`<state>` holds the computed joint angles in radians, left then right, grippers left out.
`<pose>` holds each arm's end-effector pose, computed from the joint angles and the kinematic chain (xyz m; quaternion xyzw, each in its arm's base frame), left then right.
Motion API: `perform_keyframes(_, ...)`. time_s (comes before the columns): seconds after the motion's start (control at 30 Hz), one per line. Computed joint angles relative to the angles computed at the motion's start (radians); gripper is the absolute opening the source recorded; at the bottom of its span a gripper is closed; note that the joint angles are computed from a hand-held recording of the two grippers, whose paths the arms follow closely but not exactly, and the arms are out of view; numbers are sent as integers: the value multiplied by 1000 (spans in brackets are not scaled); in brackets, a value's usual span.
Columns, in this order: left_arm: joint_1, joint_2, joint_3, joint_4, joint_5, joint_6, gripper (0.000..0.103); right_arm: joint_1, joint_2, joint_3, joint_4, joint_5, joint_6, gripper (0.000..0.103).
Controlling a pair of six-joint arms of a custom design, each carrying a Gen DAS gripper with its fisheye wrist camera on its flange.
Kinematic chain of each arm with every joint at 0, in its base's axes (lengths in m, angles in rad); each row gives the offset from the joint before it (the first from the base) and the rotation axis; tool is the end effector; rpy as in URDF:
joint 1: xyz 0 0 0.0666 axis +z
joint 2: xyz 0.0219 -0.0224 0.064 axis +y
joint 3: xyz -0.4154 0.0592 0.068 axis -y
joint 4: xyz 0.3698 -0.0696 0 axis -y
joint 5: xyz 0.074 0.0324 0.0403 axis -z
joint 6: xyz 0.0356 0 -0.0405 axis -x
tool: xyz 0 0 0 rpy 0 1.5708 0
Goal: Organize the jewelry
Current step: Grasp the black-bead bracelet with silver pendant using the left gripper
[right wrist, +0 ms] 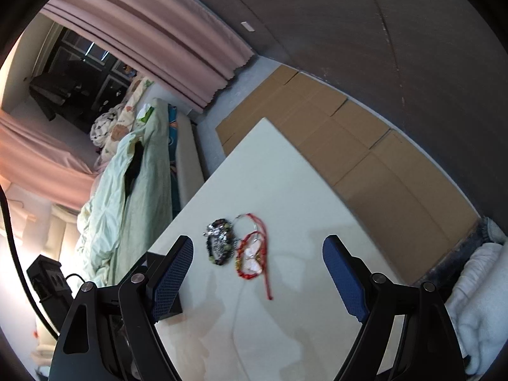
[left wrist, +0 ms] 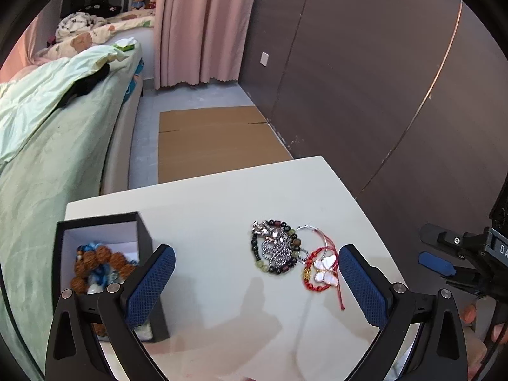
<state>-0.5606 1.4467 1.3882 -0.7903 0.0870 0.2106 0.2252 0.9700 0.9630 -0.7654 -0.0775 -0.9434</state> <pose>0.4041 -0.2578 0.4473 0.1779 0.9177 -0.1704 0.3117 0.2834 0.0673 0.4326 0.3095 0.8672 0.2440 0.3043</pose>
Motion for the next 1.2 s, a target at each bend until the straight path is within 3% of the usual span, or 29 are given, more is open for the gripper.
perform_keyframes(0.3,0,79,61,-13,30,24,70,-76,-1,-24,26,-75,-37,84)
perform_keyframes(0.43,2,107,79,-18,40,41,56,-82,19,-24,39,-101,-55,77)
perform_keyframes(0.6,-5,152,114,-46,47,21,53,-83,55,-16,66,-142,-66,74)
perform_keyframes(0.73,-2,202,155,-94,40,21,34,-95,81,-7,76,-158,-76,73)
perform_keyframes(0.83,5,223,167,-108,38,39,29,-105,99,-5,87,-176,-86,73)
perform_keyframes(1.13,15,266,184,-122,68,63,29,-102,121,-17,128,-232,-120,73)
perform_keyframes(1.2,12,260,165,-93,62,63,29,-107,120,-23,134,-243,-125,73)
